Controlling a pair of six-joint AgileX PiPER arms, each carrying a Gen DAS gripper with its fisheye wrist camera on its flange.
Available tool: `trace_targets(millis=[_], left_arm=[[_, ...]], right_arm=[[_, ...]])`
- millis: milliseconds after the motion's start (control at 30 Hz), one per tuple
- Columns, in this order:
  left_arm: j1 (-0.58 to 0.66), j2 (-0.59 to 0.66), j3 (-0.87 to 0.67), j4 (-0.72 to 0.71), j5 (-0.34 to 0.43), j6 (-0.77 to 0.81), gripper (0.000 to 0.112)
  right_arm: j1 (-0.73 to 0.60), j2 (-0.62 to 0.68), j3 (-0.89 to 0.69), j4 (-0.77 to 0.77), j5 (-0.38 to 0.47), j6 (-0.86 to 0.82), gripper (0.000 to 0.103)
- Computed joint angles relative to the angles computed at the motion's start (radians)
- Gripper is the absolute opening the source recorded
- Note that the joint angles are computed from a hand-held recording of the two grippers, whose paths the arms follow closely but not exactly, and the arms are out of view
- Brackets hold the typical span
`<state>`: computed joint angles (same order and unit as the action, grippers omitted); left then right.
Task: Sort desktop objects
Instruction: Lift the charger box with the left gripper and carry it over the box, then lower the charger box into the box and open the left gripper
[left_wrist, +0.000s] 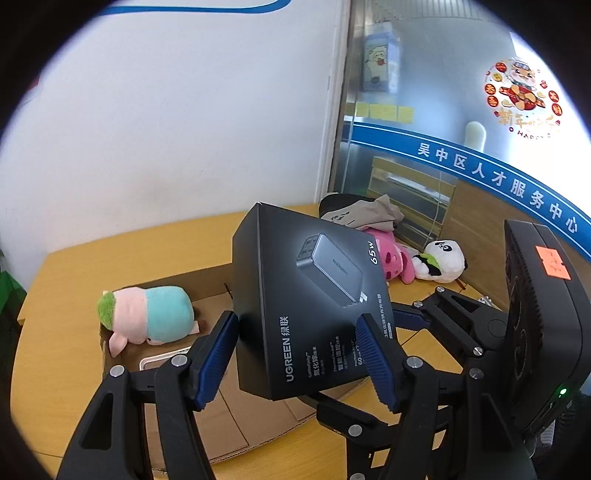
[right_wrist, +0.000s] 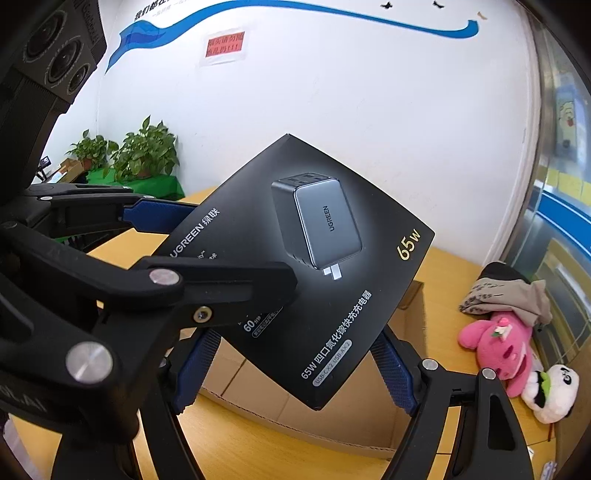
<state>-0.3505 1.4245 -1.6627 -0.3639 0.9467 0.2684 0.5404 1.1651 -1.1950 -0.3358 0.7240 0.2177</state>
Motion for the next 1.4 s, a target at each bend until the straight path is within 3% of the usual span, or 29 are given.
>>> trace_targets(millis=[233, 433, 533, 633, 867, 1067, 1200, 1300, 1400], left_arm=[[0.122, 0.069, 0.032, -0.077, 0.020, 0.062, 0.065], [0.245, 0.166, 0.067, -0.140, 0.062, 0.072, 0.065], [0.292, 0.215, 0.087, -0.142, 0.084, 0.030, 0.065], [0.322, 0.259, 0.099, -0.130, 0.108, -0.025, 0.065], [0.365, 0.330, 0.097, -0.102, 0.170, -0.125, 0.065], [0.387, 0.328, 0.127, -0.079, 0.157, -0.157, 0.066], [0.400, 0.342, 0.097, -0.076, 0.190, -0.157, 0.066], [0.396, 0.300, 0.125, -0.064, 0.179, -0.144, 0.062], [0.388, 0.142, 0.252, -0.059, 0.061, -0.090, 0.062]], right_arm=[[-0.054, 0.165, -0.029, 0.172, -0.073, -0.142, 0.085], [-0.071, 0.354, -0.088, 0.345, -0.080, -0.294, 0.084], [-0.073, 0.465, -0.150, 0.426, -0.040, -0.378, 0.084], [-0.087, 0.590, -0.247, 0.520, 0.059, -0.458, 0.084], [-0.122, 0.748, -0.388, 0.648, 0.227, -0.515, 0.084], [-0.123, 0.803, -0.461, 0.658, 0.292, -0.502, 0.084], [-0.116, 0.809, -0.477, 0.663, 0.304, -0.470, 0.088], [-0.169, 0.702, -0.329, 0.772, 0.207, -0.544, 0.095], [-0.234, 0.507, -0.120, 0.789, 0.073, -0.613, 0.103]])
